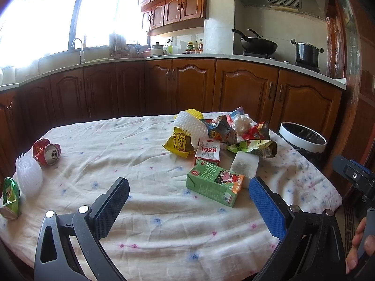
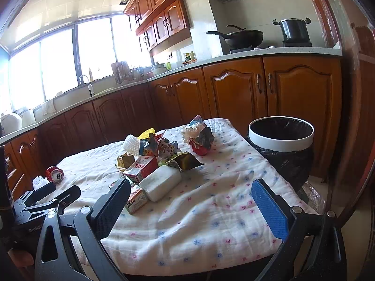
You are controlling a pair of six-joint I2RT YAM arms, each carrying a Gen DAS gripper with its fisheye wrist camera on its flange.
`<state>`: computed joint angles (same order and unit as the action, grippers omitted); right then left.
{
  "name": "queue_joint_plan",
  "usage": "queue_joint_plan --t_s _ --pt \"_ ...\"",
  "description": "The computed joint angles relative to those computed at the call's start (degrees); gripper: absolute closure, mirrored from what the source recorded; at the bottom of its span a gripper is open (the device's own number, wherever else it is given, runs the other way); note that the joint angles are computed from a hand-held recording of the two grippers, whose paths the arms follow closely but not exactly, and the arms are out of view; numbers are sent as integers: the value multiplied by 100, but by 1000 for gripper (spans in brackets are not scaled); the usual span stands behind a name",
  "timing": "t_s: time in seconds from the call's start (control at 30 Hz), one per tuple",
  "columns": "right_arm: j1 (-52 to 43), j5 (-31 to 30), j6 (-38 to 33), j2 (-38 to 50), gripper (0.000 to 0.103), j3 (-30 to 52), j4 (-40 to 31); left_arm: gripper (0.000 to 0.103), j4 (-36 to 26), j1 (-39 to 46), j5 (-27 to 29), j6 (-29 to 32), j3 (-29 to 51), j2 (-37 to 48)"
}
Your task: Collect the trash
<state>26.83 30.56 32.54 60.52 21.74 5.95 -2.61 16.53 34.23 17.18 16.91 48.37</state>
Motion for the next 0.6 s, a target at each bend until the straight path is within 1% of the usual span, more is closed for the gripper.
queue_joint_plan --t_s 0.27,0.57,0.6 --pt "61 30 68 29 0 -5 16 1 -49 -50 -35 -39 -76 -166" --pt "91 55 90 61 0 -8 43 1 -109 -5 5 -11 -50 -158" --pt "87 49 85 66 0 -8 46 1 -40 -18 -7 -22 -39 -88"
